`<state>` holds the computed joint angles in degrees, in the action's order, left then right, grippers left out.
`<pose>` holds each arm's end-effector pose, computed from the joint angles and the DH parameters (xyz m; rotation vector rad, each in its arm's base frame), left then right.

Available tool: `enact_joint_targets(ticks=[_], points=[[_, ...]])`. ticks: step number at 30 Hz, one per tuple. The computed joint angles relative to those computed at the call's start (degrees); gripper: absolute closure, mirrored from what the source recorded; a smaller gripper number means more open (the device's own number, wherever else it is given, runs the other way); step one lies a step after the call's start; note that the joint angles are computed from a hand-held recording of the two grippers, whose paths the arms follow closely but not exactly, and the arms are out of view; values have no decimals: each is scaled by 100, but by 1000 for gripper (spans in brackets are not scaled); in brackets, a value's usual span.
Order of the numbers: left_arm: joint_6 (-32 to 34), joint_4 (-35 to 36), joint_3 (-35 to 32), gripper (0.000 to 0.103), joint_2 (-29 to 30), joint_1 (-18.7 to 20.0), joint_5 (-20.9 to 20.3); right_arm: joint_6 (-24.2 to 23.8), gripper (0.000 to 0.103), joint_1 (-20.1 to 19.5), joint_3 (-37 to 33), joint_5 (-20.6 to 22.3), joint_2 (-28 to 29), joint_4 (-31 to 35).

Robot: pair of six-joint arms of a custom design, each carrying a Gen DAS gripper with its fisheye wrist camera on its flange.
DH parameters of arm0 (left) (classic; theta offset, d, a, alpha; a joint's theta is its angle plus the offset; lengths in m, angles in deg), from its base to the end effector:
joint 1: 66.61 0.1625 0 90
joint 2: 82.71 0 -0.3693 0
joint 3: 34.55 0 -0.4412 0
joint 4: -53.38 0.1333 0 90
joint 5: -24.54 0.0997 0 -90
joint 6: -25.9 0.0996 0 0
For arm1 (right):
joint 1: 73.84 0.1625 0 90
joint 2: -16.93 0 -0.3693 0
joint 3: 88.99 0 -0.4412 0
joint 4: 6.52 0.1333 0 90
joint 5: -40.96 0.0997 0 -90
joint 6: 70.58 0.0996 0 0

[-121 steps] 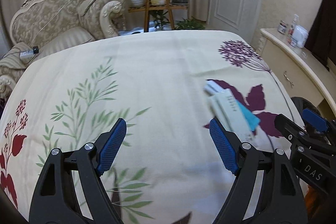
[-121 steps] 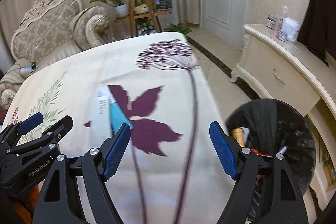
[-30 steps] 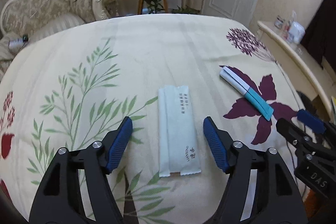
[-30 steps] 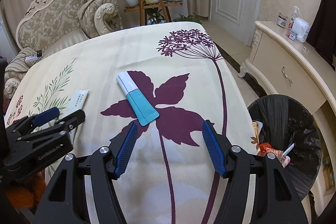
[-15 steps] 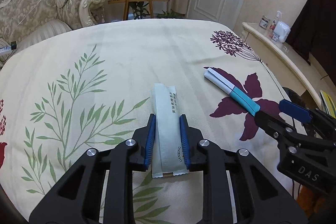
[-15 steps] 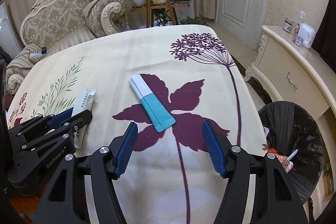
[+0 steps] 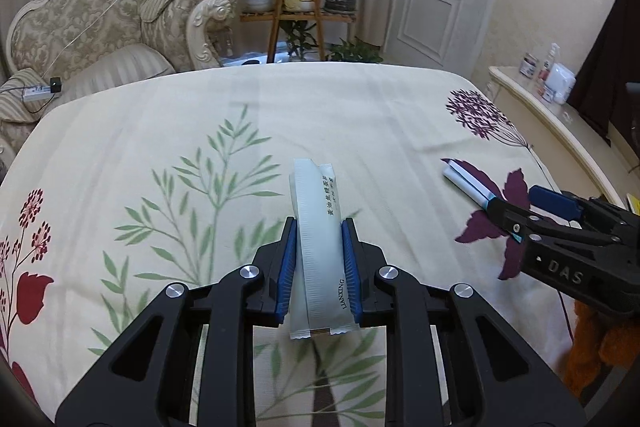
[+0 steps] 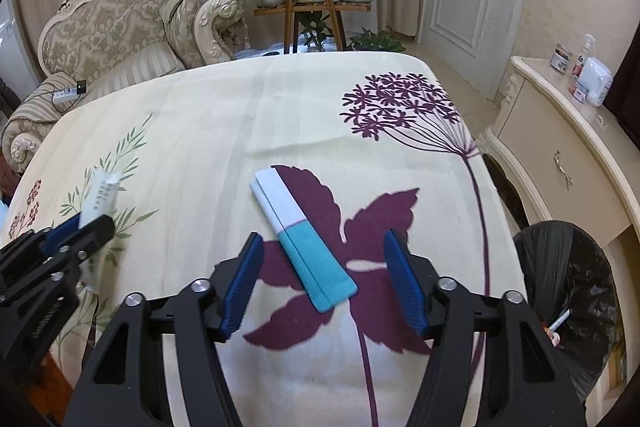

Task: Collect trash
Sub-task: 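Grasp the white-and-teal tube with the right tool, then carry white sachet in left tool and teal tube in right tool over bin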

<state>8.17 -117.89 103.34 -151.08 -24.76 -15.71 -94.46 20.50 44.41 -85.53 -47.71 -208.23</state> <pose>-0.1592 -0.4236 0.0498 0.5180 2.3409 -0.8106 0.1076 -0.4387 0.0943 0.2707 -2.2969 0.7609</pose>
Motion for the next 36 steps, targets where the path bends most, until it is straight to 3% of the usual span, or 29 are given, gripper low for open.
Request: enact_joint_targets(ticks=[8,10,13,22,36], points=[[-36,-23,47,81,-88,51,55,-85,58,29,-134,-111,169,93],[-38,-26,40,81,-87,70,47,-79,70,20,-117,-35,128,153],[-10,-66,39,81,-78,70,49,-45,78,23,-87,17,81,215],[-28,-140,96,81,-122,-34,97,59,82,-4,205,97,-116,-13],[-310,-91,252,81,-126,-618,104,145,82,-14,1118,200,-1188,-582]])
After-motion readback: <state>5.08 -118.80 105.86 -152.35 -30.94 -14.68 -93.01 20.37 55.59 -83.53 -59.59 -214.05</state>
